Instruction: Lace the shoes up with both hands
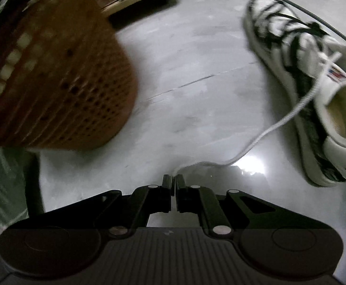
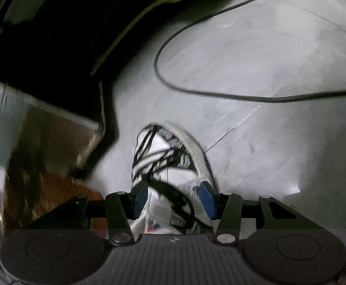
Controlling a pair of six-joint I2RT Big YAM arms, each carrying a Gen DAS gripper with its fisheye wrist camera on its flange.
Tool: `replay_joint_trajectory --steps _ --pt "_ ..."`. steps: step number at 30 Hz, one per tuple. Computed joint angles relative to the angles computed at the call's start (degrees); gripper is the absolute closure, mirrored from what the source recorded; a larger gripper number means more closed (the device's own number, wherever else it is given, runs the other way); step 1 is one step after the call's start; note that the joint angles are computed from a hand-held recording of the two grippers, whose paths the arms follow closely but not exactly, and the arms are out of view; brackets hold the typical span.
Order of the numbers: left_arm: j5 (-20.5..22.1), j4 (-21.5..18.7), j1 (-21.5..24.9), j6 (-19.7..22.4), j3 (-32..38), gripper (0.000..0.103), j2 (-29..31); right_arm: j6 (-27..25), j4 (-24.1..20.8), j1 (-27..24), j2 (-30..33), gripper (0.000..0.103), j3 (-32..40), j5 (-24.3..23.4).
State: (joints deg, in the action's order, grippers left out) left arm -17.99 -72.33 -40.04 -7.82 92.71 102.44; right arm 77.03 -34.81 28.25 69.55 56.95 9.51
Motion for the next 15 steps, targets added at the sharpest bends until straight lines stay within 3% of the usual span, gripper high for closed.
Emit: replay_joint_trajectory --steps 5,9,13,15 --pt "2.2 -2.2 -0.5 0.2 1.5 0.094 1.6 2.9 -0.5 -0.8 -0.9 0.050 -0.5 0.6" --pt "2.5 -2.6 -1.2 0.8 2.0 0.074 3.2 2.0 -2.3 0.2 -0.6 0.050 0.5 0.0" --pt "2.6 -2.2 -1.8 1.6 1.8 0.074 3.1 -1.0 -2.8 2.7 -0.9 0.050 1.5 -0.2" --pt "2.0 -1.8 -2.0 1.9 1.7 0.074 2.8 -4.4 -6.2 3.6 0.1 0.050 3.5 0.5"
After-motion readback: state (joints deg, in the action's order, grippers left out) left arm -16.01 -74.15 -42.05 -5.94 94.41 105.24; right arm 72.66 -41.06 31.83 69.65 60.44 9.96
